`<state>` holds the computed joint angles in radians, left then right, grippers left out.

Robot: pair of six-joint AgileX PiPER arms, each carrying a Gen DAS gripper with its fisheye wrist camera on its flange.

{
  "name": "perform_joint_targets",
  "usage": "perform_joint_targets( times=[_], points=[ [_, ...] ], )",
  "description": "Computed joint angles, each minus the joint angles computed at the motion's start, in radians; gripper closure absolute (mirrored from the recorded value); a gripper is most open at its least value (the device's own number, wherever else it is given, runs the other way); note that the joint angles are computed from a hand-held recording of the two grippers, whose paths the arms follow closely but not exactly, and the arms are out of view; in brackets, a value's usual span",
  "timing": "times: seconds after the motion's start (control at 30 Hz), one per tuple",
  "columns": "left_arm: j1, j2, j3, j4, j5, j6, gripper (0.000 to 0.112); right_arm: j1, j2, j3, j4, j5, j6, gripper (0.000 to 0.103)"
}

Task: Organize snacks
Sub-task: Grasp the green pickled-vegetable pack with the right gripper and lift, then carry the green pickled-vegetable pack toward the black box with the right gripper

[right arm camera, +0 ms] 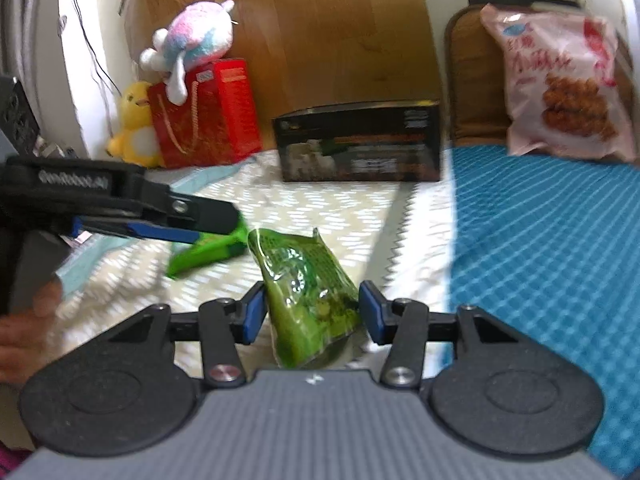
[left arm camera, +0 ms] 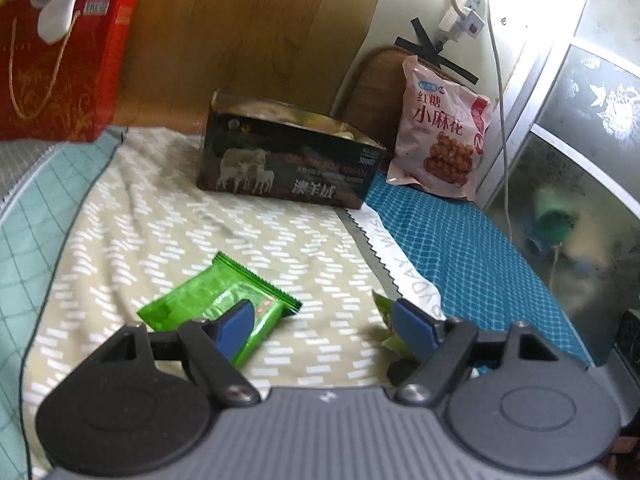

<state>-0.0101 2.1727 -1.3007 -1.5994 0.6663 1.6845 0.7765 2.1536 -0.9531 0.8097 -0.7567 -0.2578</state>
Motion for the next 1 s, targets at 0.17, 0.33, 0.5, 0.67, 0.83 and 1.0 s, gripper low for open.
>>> perform_joint_targets(
  times=[0.17,0.33,0.5,0.67,0.83,1.0],
  points=[
    [-0.005,0.004,-0.009,0.014,-0.001,-0.008,0.034,0.001,-0.039,0.076,0.070,-0.077,-0.013,0.038],
    [-0.017,0.015,-0.022,0.036,0.003,-0.026,0.034,-0.074,-0.073,0.145,-0.085,-0.047,0.210,0.036],
    [-0.029,0.019,-0.031,0.056,-0.006,-0.039,0.034,-0.098,-0.056,0.136,-0.124,-0.017,0.270,0.036],
    [-0.041,0.017,-0.035,0.065,-0.025,-0.044,0.034,-0.095,-0.065,0.149,-0.147,-0.022,0.281,0.036],
    [-0.053,0.018,-0.048,0.088,-0.039,-0.068,0.034,-0.100,-0.084,0.176,-0.183,-0.043,0.319,0.036],
    [-0.064,0.022,-0.080,0.140,-0.038,-0.121,0.034,-0.102,-0.114,0.195,-0.182,-0.042,0.287,0.035]
  ],
)
